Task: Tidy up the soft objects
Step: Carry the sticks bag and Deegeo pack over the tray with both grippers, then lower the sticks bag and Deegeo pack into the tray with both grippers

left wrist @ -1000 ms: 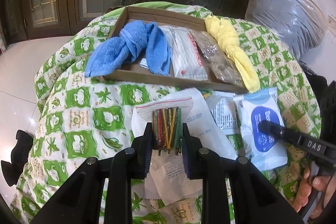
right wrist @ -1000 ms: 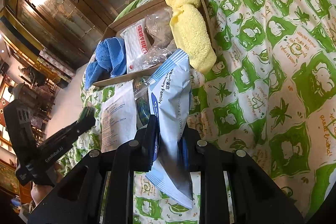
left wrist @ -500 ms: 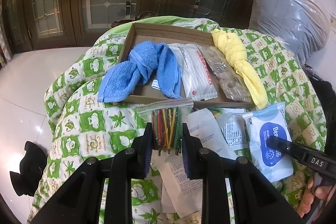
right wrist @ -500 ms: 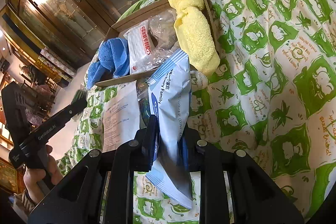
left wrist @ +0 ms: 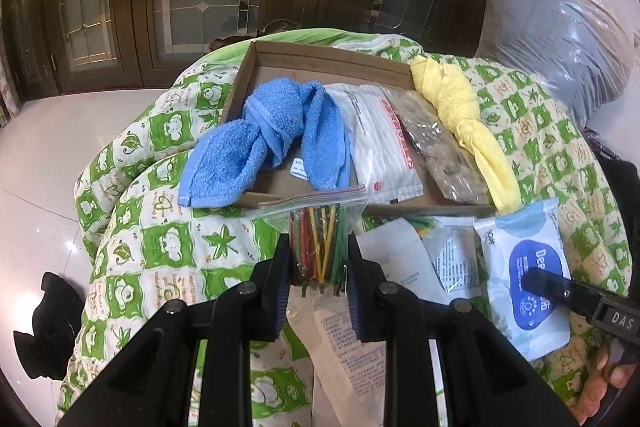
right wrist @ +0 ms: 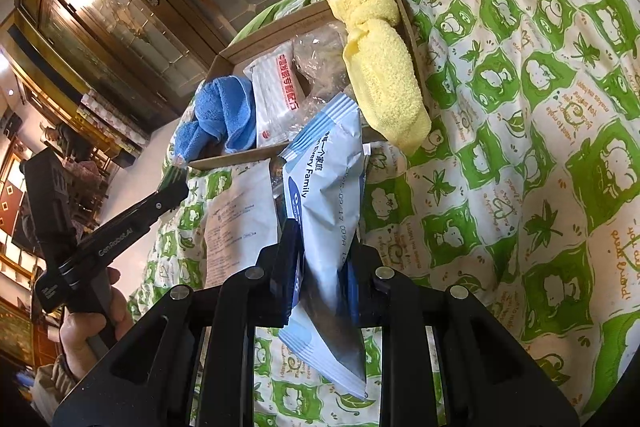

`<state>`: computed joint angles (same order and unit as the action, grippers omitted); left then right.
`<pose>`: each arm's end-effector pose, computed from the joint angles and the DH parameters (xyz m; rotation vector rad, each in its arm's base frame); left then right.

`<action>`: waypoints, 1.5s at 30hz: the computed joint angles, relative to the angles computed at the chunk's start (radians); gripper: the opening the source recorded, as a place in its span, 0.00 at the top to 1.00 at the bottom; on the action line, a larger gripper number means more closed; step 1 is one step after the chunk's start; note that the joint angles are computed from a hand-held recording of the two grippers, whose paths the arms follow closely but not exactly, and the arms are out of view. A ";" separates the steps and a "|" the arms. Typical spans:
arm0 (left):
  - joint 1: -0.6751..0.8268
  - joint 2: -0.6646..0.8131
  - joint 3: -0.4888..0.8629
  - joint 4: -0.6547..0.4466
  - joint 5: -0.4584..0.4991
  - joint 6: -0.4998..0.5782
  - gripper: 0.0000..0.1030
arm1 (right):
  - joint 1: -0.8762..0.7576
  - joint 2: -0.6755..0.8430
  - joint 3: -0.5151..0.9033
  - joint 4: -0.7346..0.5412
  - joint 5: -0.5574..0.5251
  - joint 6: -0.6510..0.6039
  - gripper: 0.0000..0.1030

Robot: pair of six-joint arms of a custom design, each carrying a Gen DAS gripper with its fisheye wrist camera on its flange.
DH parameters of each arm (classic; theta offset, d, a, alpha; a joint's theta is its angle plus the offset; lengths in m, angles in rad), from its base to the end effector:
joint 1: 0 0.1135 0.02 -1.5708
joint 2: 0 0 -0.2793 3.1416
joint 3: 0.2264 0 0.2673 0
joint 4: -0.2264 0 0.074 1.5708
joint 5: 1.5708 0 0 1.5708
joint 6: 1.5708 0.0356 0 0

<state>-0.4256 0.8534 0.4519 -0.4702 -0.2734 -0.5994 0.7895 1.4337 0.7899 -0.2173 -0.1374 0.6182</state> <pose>0.1581 -0.0611 0.1945 -0.3283 2.3817 -0.1413 0.2060 0.2146 0.1989 -0.2866 2.5686 0.7551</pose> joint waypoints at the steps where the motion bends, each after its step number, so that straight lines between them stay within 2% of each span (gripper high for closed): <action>1: 0.010 0.000 0.000 0.006 0.007 0.004 0.77 | -0.001 -0.002 -0.001 0.001 0.000 0.001 0.81; 5: 0.063 0.029 0.006 0.039 0.060 0.034 0.77 | -0.005 -0.002 -0.003 0.003 -0.006 0.006 0.81; 14: 0.128 0.156 0.070 0.102 0.095 0.116 0.77 | -0.005 -0.015 0.000 0.004 -0.003 0.009 0.81; 26: 0.273 0.359 0.099 0.281 0.235 0.205 0.77 | 0.002 -0.014 0.051 -0.037 0.014 0.003 0.81; 34: 0.358 0.426 0.088 0.354 0.333 0.238 0.77 | -0.041 0.096 0.279 -0.137 -0.014 -0.031 0.81; 39: 0.371 0.431 0.079 0.374 0.361 0.230 0.77 | -0.061 0.243 0.488 -0.212 0.002 -0.084 0.81; 45: 0.374 0.417 0.067 0.374 0.367 0.224 0.77 | -0.107 0.430 0.706 -0.246 -0.055 -0.070 0.81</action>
